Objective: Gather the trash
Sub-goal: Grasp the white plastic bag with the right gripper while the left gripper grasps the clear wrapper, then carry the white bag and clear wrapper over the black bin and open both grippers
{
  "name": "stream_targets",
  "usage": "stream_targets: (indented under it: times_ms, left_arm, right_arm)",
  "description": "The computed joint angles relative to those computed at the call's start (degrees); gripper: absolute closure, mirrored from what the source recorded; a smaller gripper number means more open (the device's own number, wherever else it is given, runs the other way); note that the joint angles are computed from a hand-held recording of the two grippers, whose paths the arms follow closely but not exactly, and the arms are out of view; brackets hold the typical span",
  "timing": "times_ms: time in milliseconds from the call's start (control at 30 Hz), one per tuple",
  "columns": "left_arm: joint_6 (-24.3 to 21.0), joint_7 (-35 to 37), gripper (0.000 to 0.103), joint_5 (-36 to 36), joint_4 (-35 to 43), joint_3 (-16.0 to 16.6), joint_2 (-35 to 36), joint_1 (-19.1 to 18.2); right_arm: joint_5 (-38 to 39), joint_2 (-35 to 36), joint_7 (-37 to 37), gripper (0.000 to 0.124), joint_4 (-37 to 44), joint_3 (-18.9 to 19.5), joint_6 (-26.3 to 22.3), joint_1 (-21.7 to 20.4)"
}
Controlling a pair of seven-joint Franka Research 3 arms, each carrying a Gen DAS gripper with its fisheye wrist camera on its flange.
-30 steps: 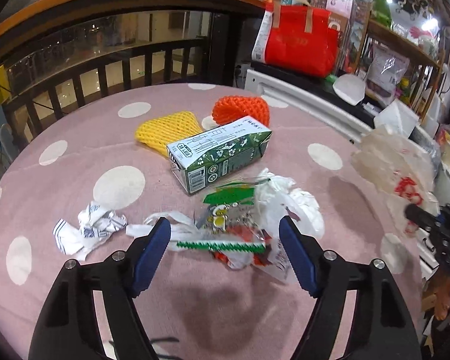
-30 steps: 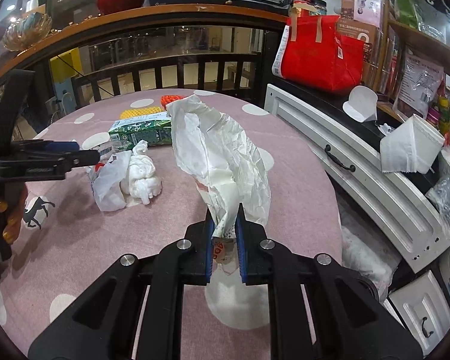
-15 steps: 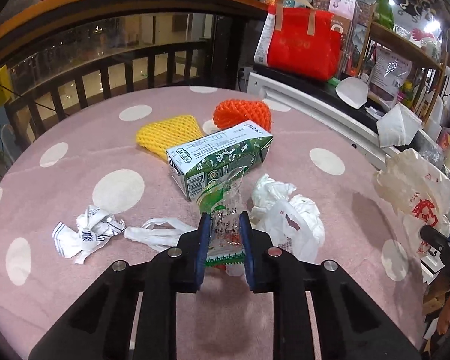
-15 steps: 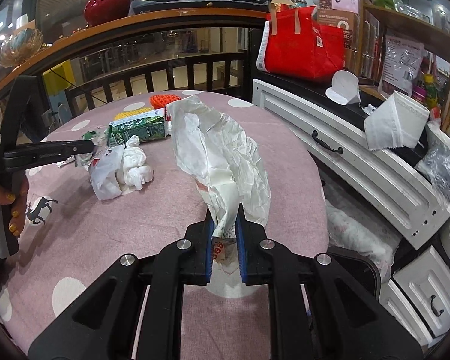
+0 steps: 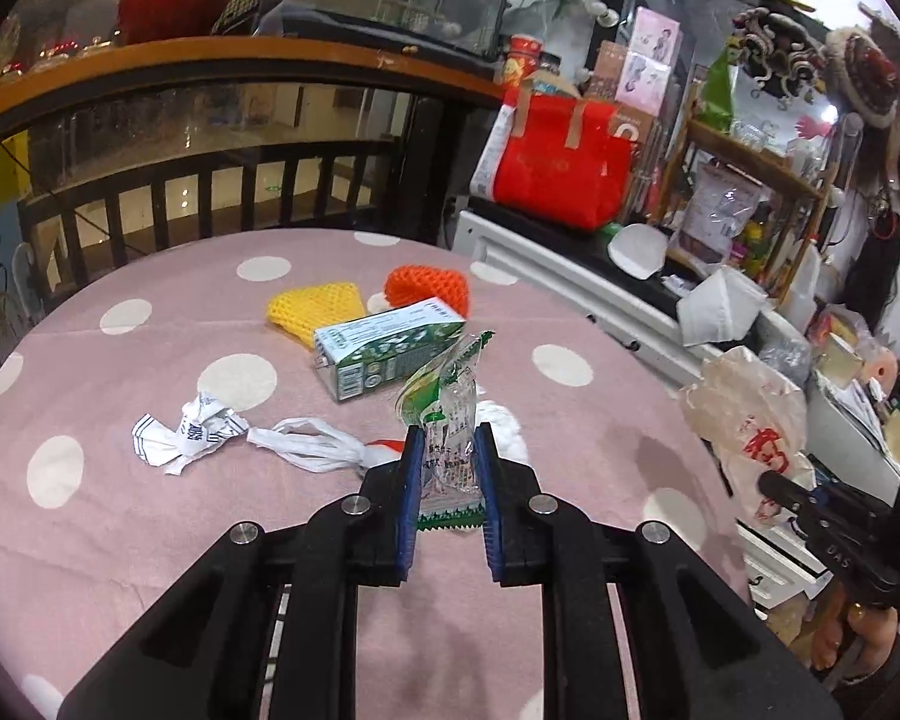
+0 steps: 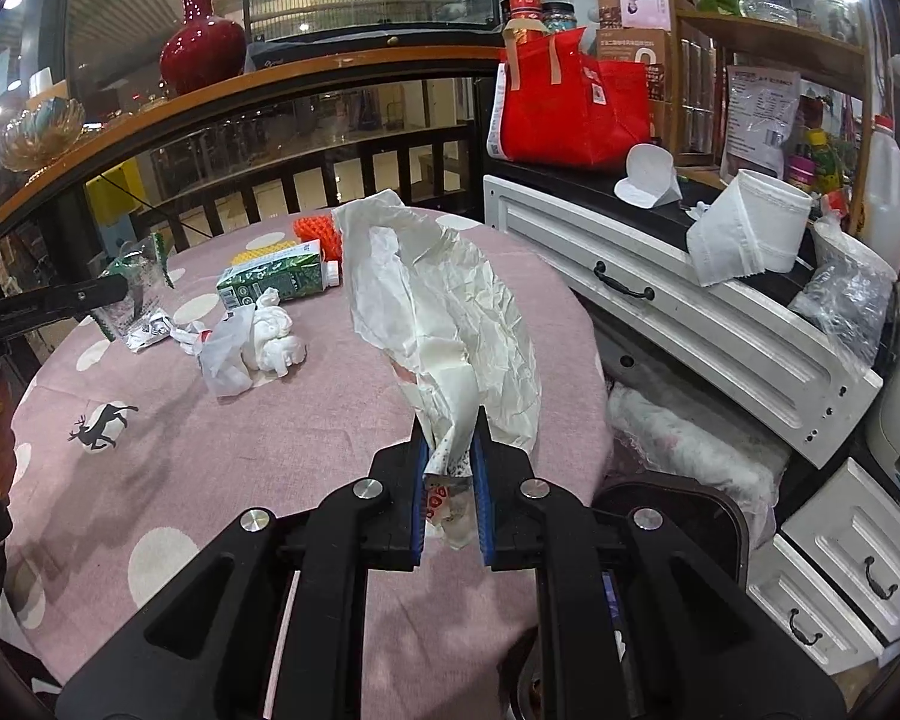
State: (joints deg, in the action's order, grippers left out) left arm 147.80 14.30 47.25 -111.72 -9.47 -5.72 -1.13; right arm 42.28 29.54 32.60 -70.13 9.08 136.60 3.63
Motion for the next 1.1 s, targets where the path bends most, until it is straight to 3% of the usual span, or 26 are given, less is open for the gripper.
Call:
stream_targets:
  times_ms: [300, 667, 967, 1100]
  left_arm:
    - [0.79, -2.11, 0.086, 4.97, 3.28, -2.08, 1.50, -2.75]
    - [5.34, 1.68, 0.086, 2.21, 8.60, -1.51, 7.57, -6.99]
    - [7.17, 8.74, 0.086, -3.34, 14.90, -0.54, 13.80, -10.59]
    - [7.80, 13.93, 0.086, -8.17, 18.31, -0.52, 17.20, -11.82]
  right_arm:
    - [2.86, -2.55, -1.44, 0.110, -3.51, -0.90, 0.97, -2.54]
    - [-0.07, -0.51, 4.16, 0.110, -2.43, -3.77, 0.71, -4.91]
    - [-8.24, 8.77, 16.28, 0.110, 8.29, -5.62, -5.02, -6.52]
    - [-12.86, 14.67, 21.57, 0.110, 15.99, -5.92, -10.45, -6.74]
